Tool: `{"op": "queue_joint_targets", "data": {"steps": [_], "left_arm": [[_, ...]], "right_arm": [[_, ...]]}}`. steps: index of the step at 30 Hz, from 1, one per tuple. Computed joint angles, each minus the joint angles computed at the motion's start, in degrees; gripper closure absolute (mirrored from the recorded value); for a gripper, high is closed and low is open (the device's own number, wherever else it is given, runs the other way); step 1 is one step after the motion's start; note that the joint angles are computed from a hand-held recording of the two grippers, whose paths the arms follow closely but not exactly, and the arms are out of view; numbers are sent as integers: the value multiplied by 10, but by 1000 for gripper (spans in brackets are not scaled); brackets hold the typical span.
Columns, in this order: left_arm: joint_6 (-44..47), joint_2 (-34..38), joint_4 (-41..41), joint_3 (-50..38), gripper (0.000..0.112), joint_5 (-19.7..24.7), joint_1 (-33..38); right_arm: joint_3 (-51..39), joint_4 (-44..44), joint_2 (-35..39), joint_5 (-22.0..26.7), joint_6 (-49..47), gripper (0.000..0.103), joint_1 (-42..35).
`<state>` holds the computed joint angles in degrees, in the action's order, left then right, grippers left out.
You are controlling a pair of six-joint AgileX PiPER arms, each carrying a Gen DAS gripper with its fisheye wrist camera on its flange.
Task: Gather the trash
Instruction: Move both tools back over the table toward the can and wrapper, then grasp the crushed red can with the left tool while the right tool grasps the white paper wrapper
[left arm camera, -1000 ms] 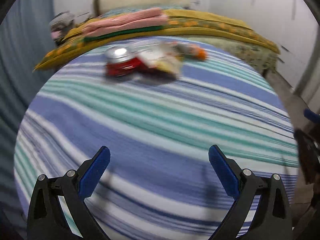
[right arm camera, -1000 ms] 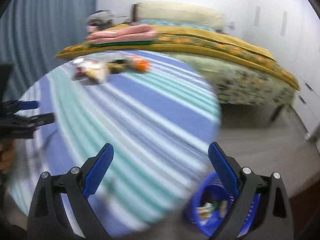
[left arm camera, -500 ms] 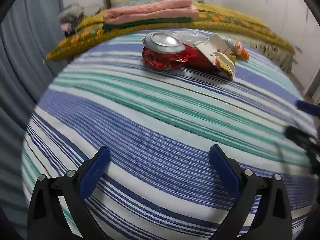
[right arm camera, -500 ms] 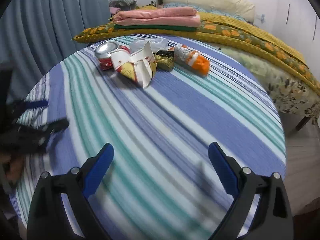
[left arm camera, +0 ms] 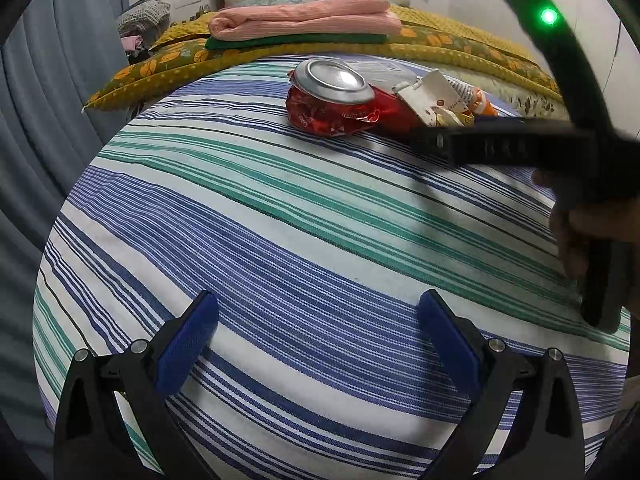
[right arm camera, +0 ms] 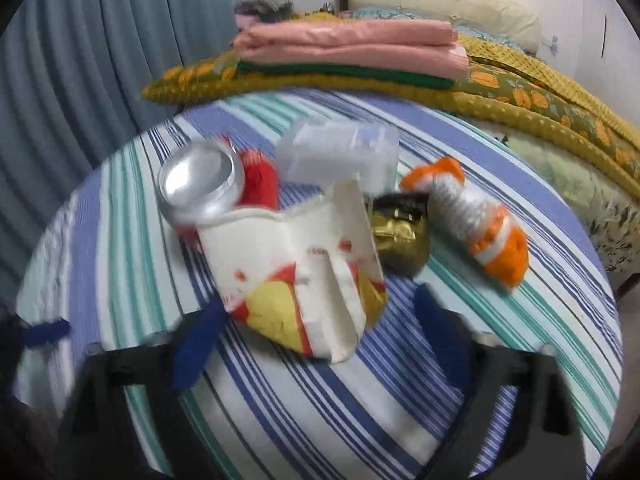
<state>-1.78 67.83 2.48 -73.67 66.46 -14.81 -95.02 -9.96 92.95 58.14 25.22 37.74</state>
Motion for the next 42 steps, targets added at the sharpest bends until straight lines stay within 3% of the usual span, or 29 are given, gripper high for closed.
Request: {"op": "queue_joint_targets", "data": {"steps": [2, 7, 13, 17, 20, 24, 29, 35, 40, 42], "left_arm": [[0, 0, 0, 0, 14, 0, 0], [-1, 0, 1, 0, 14, 0, -1], [-1, 0, 1, 0, 14, 0, -1], [0, 0, 1, 0, 14, -1, 0], [0, 0, -1, 0, 14, 0, 1], [7, 4, -3, -3, 14, 2, 0], [18, 78, 1, -77, 14, 10, -1], [-9, 235, 19, -227, 14, -2, -7], [-20, 316, 14, -321, 14, 9, -2], [-13, 329, 10, -338, 26, 3, 0]], "right_arm": [[4, -10, -12, 5, 2, 45, 4], [56, -19, -82, 15, 21, 46, 14], [154, -47, -188, 83, 74, 45, 62], [229, -101, -239, 106, 159, 31, 119], [260, -129, -249, 96, 220, 21, 145], [261, -156, -238, 103, 272, 17, 176], [257, -156, -231, 106, 274, 14, 174], [257, -156, -229, 108, 277, 11, 175], [257, -155, -227, 107, 276, 11, 172], [257, -155, -227, 107, 277, 11, 172]]}}
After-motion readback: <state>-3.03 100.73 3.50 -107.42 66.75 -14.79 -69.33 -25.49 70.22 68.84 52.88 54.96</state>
